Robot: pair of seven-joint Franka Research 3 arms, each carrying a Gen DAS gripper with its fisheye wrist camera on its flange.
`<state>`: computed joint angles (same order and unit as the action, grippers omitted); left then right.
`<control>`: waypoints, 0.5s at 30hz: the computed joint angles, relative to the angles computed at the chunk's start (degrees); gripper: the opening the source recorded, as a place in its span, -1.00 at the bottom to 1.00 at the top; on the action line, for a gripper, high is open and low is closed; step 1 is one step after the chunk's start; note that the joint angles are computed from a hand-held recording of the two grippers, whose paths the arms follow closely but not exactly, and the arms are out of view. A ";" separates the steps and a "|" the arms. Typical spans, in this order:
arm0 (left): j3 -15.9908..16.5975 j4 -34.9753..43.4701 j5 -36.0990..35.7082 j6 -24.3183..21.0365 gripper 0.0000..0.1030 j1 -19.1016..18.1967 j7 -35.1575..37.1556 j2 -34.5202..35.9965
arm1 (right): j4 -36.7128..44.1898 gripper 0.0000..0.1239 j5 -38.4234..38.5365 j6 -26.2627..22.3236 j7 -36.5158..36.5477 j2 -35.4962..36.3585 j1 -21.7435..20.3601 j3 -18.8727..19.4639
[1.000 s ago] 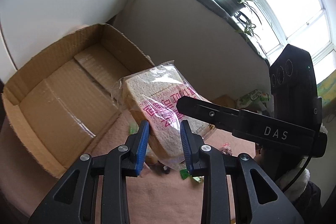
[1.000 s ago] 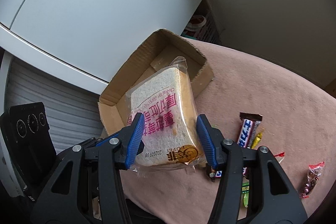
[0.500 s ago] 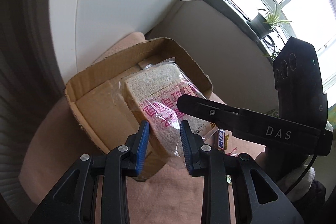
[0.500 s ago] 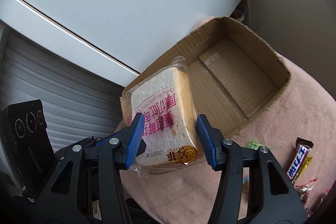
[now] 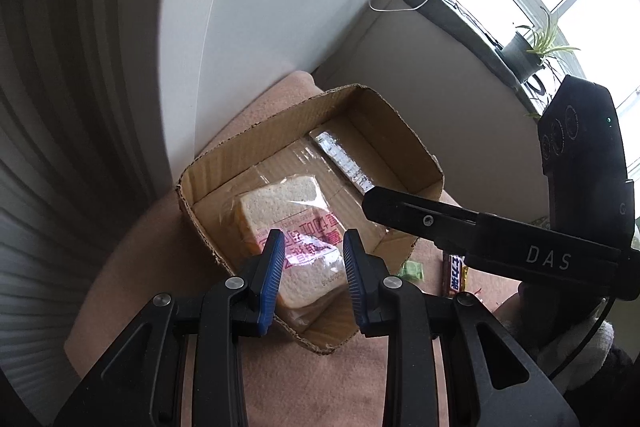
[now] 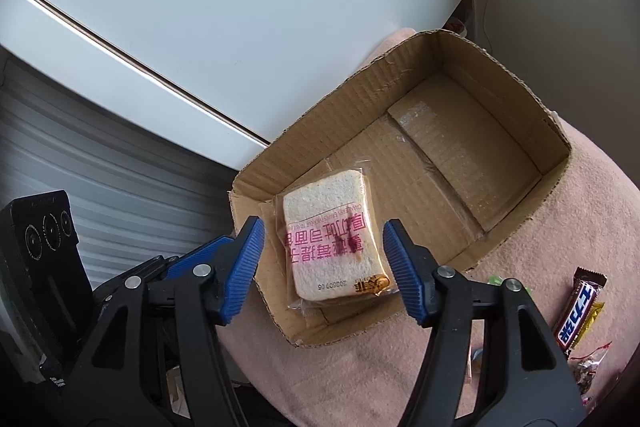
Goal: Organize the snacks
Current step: 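Withdraw both grippers from the box back over the candies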
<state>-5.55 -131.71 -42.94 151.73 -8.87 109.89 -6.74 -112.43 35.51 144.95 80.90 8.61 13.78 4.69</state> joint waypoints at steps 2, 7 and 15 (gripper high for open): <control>-0.08 0.01 0.31 -0.16 -0.47 -0.02 -0.16 -0.08 | -1.19 0.04 -1.82 0.57 1.12 -1.28 0.23 -0.38; -0.62 0.35 1.06 0.13 -0.47 -0.64 -0.41 -0.25 | -6.55 0.24 -0.56 3.86 0.67 -6.05 -0.12 -0.89; -0.95 -0.91 3.18 0.53 -0.47 -3.07 1.69 -2.29 | -19.50 0.30 -4.08 10.38 3.24 -17.35 -0.78 -2.34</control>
